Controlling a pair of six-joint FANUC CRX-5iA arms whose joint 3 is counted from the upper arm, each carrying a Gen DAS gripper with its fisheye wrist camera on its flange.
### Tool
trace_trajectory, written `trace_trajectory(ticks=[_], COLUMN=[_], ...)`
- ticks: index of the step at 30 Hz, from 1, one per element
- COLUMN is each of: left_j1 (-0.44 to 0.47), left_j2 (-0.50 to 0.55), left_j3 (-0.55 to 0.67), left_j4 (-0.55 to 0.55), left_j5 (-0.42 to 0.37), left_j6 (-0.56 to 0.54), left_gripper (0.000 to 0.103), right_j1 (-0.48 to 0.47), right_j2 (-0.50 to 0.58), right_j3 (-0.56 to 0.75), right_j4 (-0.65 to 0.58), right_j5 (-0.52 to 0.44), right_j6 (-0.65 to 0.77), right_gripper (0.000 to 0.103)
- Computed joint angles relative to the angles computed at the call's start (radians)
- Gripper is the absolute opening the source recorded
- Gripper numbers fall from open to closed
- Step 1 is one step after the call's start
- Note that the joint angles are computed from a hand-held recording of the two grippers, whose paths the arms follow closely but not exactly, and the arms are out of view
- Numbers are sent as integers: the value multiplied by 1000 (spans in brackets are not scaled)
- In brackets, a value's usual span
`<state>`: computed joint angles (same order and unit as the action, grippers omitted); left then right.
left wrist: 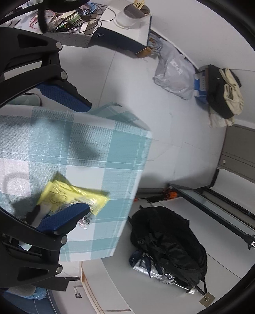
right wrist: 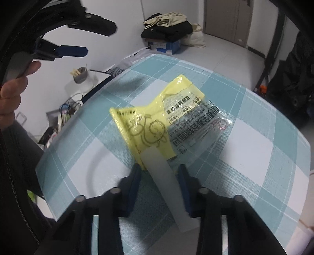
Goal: Collect trash
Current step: 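Close the right tool on the white foam stick, then close the left tool on the yellow snack bag and lift it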
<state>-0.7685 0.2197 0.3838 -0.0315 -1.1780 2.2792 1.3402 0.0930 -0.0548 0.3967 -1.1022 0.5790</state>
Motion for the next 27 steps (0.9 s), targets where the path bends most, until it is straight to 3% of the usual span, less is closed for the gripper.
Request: trace_trajectory(ticks=[4,12,20,27], left_j1=[11,40,-45,-87], left_j2=[21,36,151,229], left_j3=[-6,-86,113,218], left_j4=[63,248,95,36], left_j5=[-2,66,-91,-203], left_j6=[-48,-146,-170,-209], left_gripper=[92,92,92,92], right_j1=[-2,6,31,65], right_j2=[-25,-113,-217,-283], right_j3=[-17,-90,-183,-240], right_j4=[-2,33,103,164], right_j5=[21,82,53,18], right_j6=[-8,-133,-328,-443], right_gripper=[16,13,13,12])
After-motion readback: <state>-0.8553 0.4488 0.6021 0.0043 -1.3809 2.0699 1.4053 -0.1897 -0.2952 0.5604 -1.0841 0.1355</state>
